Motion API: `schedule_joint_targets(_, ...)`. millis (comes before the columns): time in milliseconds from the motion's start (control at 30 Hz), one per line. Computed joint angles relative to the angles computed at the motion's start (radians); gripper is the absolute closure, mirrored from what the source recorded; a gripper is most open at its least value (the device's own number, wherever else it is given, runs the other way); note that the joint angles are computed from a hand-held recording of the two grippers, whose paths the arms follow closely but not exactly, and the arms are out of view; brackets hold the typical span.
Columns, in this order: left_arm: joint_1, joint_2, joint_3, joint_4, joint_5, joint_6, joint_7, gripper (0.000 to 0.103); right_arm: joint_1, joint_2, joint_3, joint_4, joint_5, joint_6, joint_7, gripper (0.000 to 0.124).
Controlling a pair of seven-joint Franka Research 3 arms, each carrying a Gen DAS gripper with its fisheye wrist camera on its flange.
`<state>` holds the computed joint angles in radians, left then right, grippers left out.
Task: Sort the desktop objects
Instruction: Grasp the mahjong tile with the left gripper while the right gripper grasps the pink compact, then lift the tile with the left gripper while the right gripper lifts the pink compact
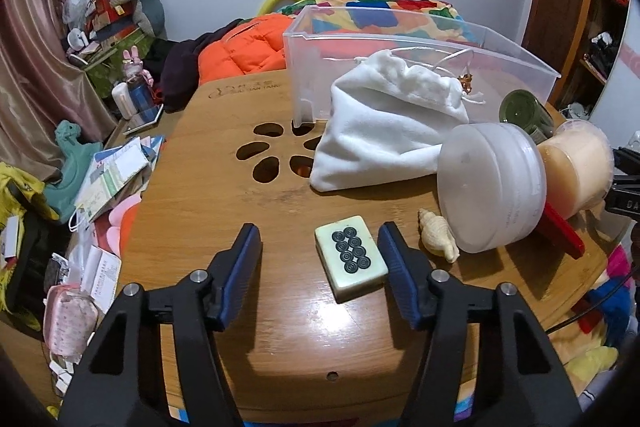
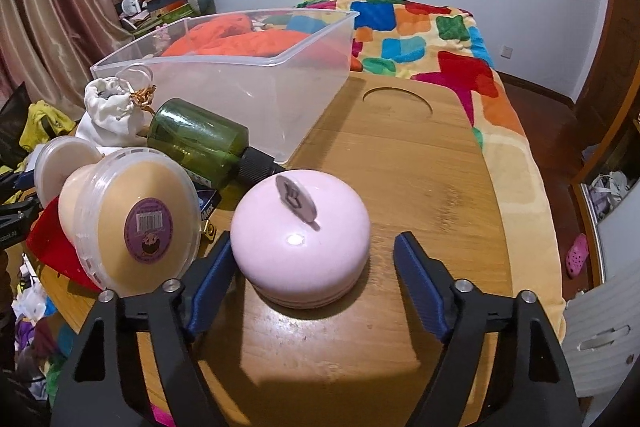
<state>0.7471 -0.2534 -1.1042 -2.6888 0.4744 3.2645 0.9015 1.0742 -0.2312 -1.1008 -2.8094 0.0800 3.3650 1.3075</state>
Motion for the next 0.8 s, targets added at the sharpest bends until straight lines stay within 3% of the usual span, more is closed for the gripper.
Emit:
schedule_joint_targets(133,-0.026,0.021,0.031,-0.007,-0.015,0.018,0.014,0.046,0.049,-0.013,-0.050,-0.005,-0.006,0.022,0.001,0.060)
schedule_joint_targets(267,-0.020,0.014,0.012,-0.011,-0.049,0.023,0.039,0.053,0.084,-0.022,-0.088,-0.005,-0.015,0.033,-0.001,0.064)
schedule_joint_targets(333,-0.024,0.014,0.012,-0.012,-0.058,0.024,0.051,0.062,0.096,-0.024,-0.101,-0.006,-0.012,0.040,-0.005,0.064)
schedule_joint_targets(467,-0.018,0.003,-0.006,-0.012,-0.072,0.023,0.068,0.067,0.110,-0.018,-0.112,-0.013,-0.019,0.064,0.002,0.064)
schedule_joint_targets(600,-0.018,-0.015,-0.017,-0.013,-0.070,0.014,0.065,0.074,0.092,-0.012,-0.103,-0.015,-0.044,0.066,0.027,0.064)
schedule_joint_targets(700,0.018,-0.077,-0.068,-0.012,-0.060,-0.008,0.021,0.075,0.039,0.000,-0.053,-0.021,-0.048,0.068,0.058,0.064)
schedule_joint_targets(800,0.001,-0.064,-0.040,-0.010,-0.026,-0.009,-0.005,0.078,0.003,-0.020,-0.039,-0.034,-0.073,0.068,0.096,0.064)
